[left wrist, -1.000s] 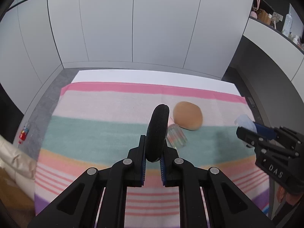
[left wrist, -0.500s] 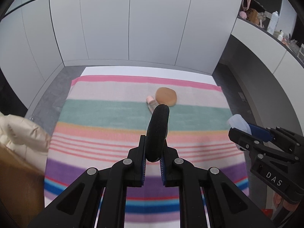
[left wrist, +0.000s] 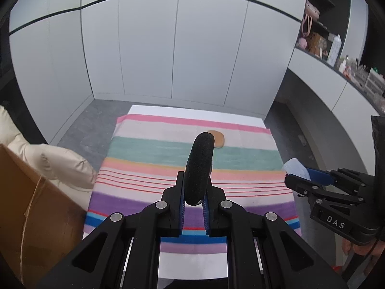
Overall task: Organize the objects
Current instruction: 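Lift the brush and blue case and carry them over the cardboard box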
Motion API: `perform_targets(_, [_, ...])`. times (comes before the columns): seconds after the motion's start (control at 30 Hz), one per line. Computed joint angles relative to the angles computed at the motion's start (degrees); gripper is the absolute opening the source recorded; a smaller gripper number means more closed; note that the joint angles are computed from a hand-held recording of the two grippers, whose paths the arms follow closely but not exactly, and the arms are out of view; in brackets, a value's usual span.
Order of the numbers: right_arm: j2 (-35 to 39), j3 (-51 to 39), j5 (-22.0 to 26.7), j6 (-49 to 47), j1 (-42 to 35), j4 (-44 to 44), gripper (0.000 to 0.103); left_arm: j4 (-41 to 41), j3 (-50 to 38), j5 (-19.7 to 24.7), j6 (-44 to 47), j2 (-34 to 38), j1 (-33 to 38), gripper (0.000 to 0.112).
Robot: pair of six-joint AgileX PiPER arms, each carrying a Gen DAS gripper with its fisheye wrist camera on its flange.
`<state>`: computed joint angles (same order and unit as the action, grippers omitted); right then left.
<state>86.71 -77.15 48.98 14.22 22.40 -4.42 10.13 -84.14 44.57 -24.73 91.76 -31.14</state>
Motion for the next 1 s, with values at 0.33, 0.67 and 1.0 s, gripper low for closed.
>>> perform_targets(0.33, [0.44,-2.65,-0.32,-1.80,0.75,5.79,0.038,1.18,5.69,-2.38,-2.79,-4.18,4.18,0.012])
perform_targets(0.67, [3.89,-7.46,0.55,0.61,4.97,2.70,0.038,4.53,8.96,-3.07,-4.29,-7.34,4.65,0.012])
perform_targets(1.0, [8.40,-12.47,0.94,3.69,9.25,-0.78,0.038,1.34,12.86,-3.82,-1.19,-10.77,9.41,0.012])
